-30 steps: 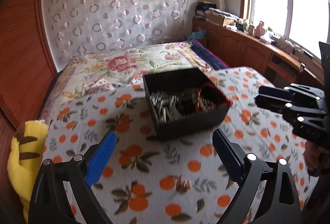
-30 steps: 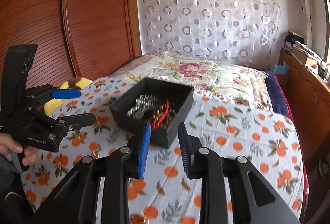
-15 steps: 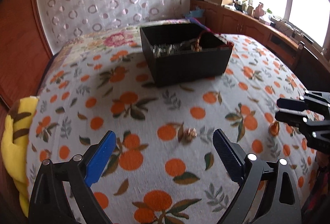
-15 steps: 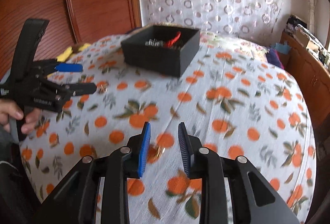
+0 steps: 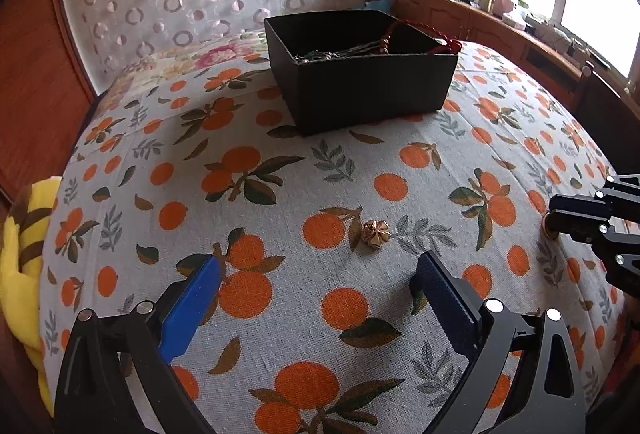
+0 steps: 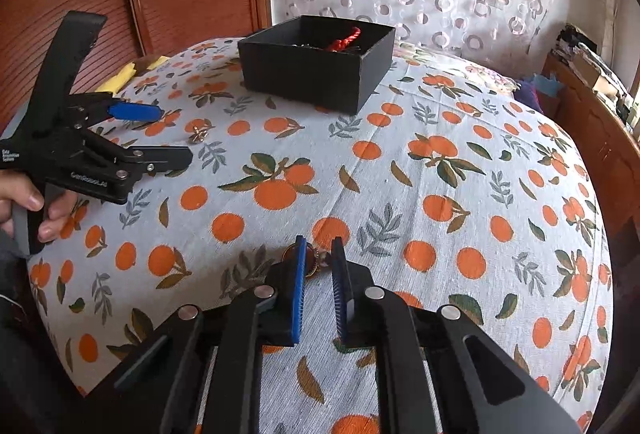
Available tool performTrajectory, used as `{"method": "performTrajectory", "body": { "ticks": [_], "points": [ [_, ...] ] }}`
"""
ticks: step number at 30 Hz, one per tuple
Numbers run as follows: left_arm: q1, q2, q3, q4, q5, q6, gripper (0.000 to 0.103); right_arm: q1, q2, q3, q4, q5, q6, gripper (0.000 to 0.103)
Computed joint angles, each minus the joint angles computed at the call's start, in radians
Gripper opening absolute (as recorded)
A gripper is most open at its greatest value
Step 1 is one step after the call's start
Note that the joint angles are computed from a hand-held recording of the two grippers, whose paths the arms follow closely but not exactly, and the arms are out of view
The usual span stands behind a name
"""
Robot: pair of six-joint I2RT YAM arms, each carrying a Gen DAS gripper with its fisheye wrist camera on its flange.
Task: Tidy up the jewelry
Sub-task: 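Move the right gripper to the amber pendant while the left gripper moves to the gold charm, then grasp the amber pendant with the right gripper while the left gripper grasps the gold charm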
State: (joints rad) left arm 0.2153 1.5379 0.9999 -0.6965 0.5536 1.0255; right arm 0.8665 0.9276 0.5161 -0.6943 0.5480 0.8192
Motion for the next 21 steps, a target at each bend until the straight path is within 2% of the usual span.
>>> {"method": "performTrajectory", "body": {
  "ticks": [7, 8, 10, 16, 18, 21],
  "points": [
    [-0.012, -0.008, 0.017, -0.021, 0.027, 0.0, 0.094, 0.033, -0.026, -0.025, 0.007, 0.026, 0.044, 0.014],
    [-0.015, -0.012, 0.017, -0.023, 0.035, -0.003, 0.092, 0.043, -0.023, -0.025, 0.003, 0.036, 0.055, 0.014],
    [-0.026, -0.018, 0.018, -0.029, 0.036, -0.008, 0.077, 0.054, -0.018, -0.026, -0.001, 0.048, 0.066, 0.014],
    [-0.052, -0.028, 0.013, -0.057, 0.039, 0.0, 0.046, 0.06, -0.021, -0.029, 0.001, 0.05, 0.074, 0.014],
    [-0.058, -0.03, 0.005, -0.054, 0.03, 0.003, 0.039, 0.065, -0.021, -0.03, 0.0, 0.052, 0.08, 0.014],
    [-0.053, -0.035, -0.005, -0.041, 0.036, 0.001, 0.035, 0.066, -0.021, -0.029, -0.002, 0.052, 0.082, 0.014]
  ]
}}
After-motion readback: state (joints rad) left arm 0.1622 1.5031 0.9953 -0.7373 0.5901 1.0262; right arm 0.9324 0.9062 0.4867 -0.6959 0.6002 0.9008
